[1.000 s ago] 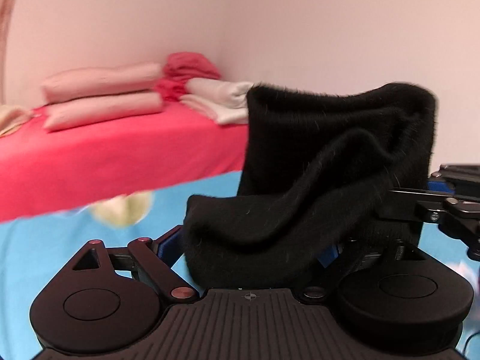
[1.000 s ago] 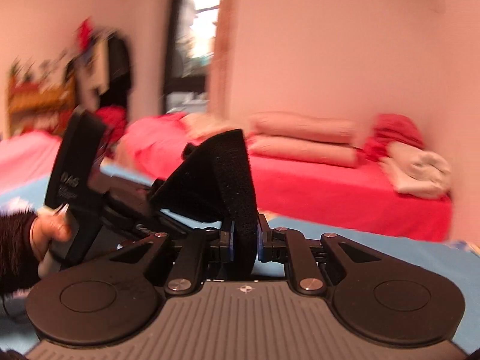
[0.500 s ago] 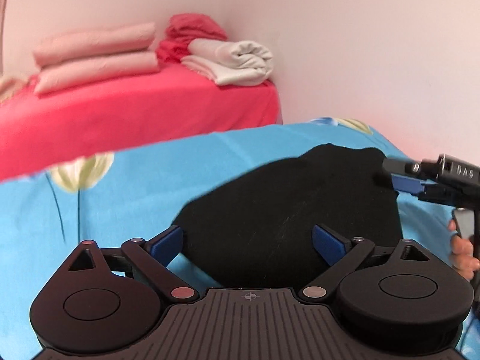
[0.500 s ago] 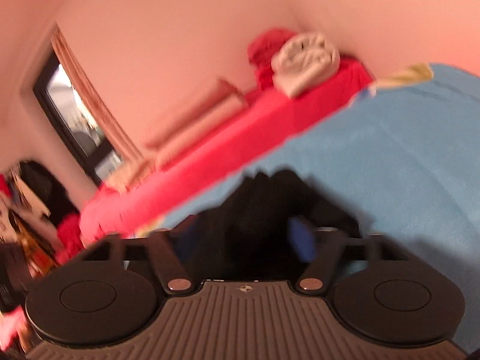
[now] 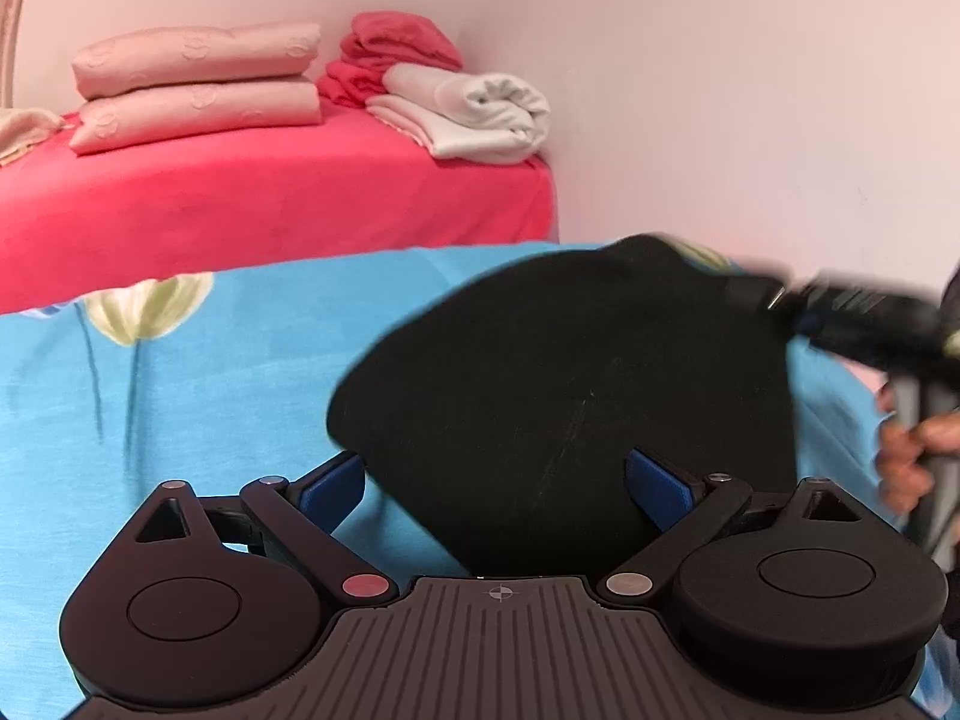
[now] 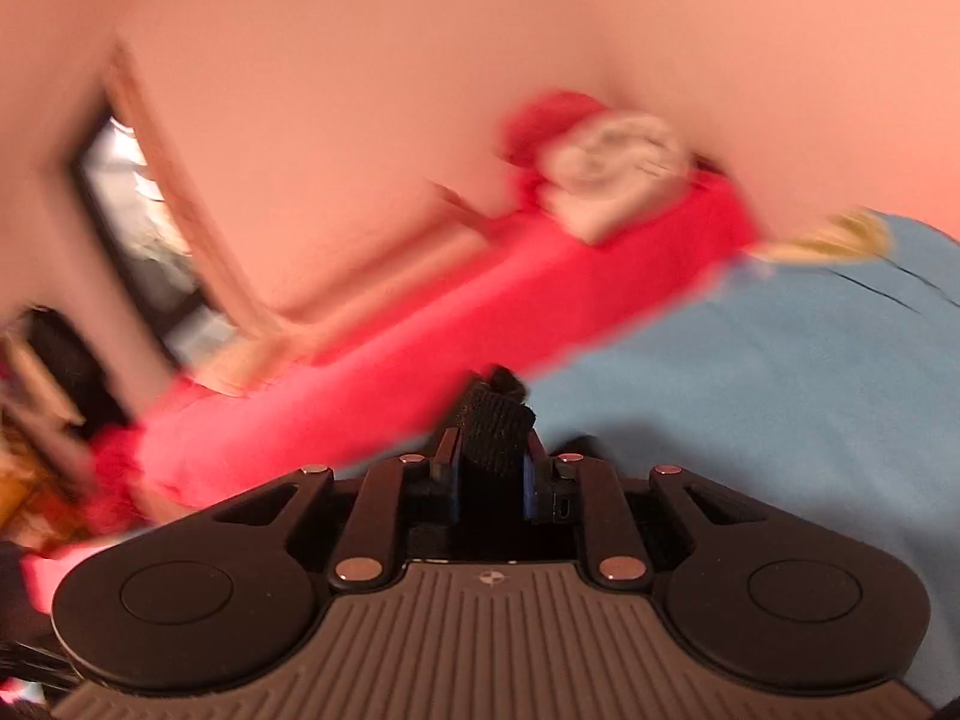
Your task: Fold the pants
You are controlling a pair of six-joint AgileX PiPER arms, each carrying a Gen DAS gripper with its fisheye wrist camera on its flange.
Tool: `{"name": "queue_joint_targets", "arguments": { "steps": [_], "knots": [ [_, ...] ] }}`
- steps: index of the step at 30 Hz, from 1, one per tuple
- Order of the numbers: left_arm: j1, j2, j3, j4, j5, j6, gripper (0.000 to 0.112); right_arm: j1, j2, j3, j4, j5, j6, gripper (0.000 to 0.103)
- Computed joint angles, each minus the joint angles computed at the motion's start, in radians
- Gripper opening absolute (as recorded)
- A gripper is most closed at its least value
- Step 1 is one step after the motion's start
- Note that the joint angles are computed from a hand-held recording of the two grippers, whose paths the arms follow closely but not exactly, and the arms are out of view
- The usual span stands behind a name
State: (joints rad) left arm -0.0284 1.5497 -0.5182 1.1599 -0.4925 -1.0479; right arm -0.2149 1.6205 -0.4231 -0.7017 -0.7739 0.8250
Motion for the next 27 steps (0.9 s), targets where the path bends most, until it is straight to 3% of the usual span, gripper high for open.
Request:
{"name": "queue_joint_targets", "arguments": {
  "steps": [1, 3, 4, 6, 8, 10, 16, 22, 27],
  "knots": [
    [-0.038, 0.004, -0.008, -0.018, 0.041, 0.001, 0.103, 0.033, 0.044, -0.012, 0.080, 0.060, -0.100, 0.025],
    [-0.112, 0.003, -0.007, -0.147, 0.123, 0.094, 0.103, 0.048, 0.058, 0.007, 0.169, 0.060, -0.180, 0.027],
    [-0.136, 0.001, 0.000, -0.231, 0.142, 0.170, 0.103, 0.045, 0.068, 0.023, 0.189, 0.014, -0.167, 0.034],
    [-0.167, -0.006, 0.008, -0.348, 0.170, 0.275, 0.103, 0.088, 0.020, 0.047, 0.349, 0.042, -0.262, 0.053],
    [-0.160, -0.008, 0.011, -0.336, 0.170, 0.263, 0.103, 0.147, -0.042, 0.072, 0.548, 0.056, -0.462, 0.060],
    [-0.152, -0.008, 0.006, -0.290, 0.174, 0.211, 0.103, 0.200, -0.075, 0.075, 0.625, 0.065, -0.563, 0.066],
    [-0.161, -0.026, -0.003, -0.225, 0.218, 0.122, 0.103, 0.250, -0.094, 0.062, 0.576, 0.122, -0.577, 0.088],
    [-0.160, -0.029, -0.021, -0.115, 0.237, 0.007, 0.103, 0.192, -0.091, 0.017, 0.426, 0.225, -0.450, 0.092],
    [-0.163, -0.030, -0.024, -0.104, 0.245, -0.010, 0.103, 0.162, -0.119, 0.021, 0.372, 0.237, -0.389, 0.094]
  ]
}}
